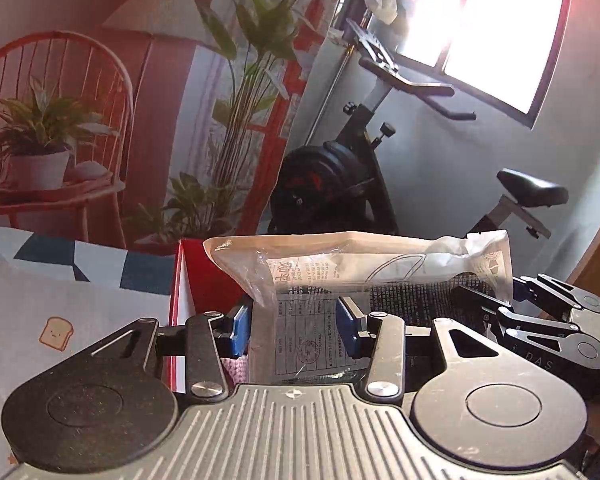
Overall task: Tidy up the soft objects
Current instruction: 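Lift the clear bag with both grippers and carry it over the box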
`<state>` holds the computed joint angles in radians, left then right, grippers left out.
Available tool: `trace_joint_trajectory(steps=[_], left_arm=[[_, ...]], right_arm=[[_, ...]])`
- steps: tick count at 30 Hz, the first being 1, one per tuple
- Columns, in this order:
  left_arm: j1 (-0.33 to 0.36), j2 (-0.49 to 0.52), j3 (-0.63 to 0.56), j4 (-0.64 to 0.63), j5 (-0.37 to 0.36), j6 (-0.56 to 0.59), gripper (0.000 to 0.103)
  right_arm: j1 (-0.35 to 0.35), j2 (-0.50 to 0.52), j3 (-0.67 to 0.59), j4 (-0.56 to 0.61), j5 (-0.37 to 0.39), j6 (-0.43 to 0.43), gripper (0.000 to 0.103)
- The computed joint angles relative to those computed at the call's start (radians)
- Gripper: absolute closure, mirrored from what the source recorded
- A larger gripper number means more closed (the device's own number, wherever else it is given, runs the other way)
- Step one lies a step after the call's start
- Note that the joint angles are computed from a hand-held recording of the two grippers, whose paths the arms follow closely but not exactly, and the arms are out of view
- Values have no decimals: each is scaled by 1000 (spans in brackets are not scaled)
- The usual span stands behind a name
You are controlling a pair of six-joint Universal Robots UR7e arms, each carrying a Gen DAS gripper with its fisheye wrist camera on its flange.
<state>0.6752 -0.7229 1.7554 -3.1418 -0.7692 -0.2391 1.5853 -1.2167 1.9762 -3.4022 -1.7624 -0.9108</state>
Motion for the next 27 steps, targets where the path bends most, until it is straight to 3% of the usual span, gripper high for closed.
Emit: trace_joint_trajectory(steps=[4,6,9,14,20,23,27], left_arm=[[23,-9,-10,118,6,-31,56],[28,-25,-6,150,17,-39,56],[26,-45,5,148,33,-44,55],[4,-58,15,123,34,8,56],[-26,-14,-6,67,97,86,59],[-24,-14,-11,92,126,46,64],[-29,-18,-5,77,175,21,64]], right_arm=[[-19,28,1,42,-46,25,55],[-15,42,-5,56,-79,39,48],[-9,61,-5,18,-113,24,33],[3,58,-1,-31,-146,13,32],[9,2,22,27,-86,69,51],[10,-28,30,110,-58,97,61],[16,-23,4,241,-112,167,72]])
